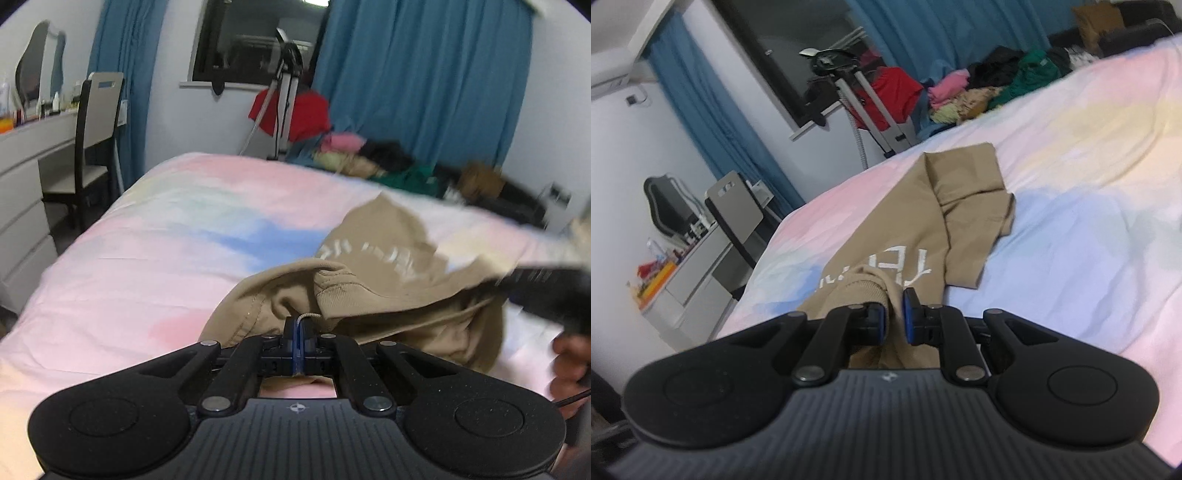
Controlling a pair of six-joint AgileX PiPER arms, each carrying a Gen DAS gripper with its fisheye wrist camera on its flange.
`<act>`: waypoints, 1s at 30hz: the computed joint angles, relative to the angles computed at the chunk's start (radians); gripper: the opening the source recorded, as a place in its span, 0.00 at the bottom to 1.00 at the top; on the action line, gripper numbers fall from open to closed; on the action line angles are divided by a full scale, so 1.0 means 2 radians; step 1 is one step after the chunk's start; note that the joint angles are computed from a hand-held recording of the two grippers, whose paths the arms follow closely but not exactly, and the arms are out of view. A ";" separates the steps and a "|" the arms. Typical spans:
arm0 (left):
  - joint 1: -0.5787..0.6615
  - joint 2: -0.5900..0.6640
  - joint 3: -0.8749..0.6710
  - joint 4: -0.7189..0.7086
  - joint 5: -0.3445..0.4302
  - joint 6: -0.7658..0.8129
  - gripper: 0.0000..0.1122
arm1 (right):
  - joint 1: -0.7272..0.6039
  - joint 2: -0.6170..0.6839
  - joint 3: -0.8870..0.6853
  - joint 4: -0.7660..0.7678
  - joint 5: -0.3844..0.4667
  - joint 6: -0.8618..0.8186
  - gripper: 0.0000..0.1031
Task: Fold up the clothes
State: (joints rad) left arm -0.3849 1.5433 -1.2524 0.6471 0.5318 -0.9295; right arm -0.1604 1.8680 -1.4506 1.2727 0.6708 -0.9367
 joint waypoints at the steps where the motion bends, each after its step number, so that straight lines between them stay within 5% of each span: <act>1: -0.008 0.008 -0.008 0.016 0.007 -0.003 0.02 | 0.002 -0.004 0.005 0.006 -0.003 -0.012 0.14; 6: -0.070 0.048 -0.023 0.158 0.065 -0.060 0.13 | 0.010 -0.021 0.026 0.028 -0.013 -0.058 0.14; 16: -0.157 0.128 -0.042 0.294 0.165 -0.035 0.54 | 0.005 -0.025 0.032 0.036 -0.003 -0.055 0.14; 24: -0.171 0.200 -0.085 0.376 0.260 -0.098 0.56 | 0.009 -0.030 0.040 0.041 -0.010 -0.060 0.14; 30: -0.184 0.160 -0.051 0.445 0.318 -0.253 0.61 | 0.015 -0.030 0.039 -0.005 -0.053 -0.003 0.14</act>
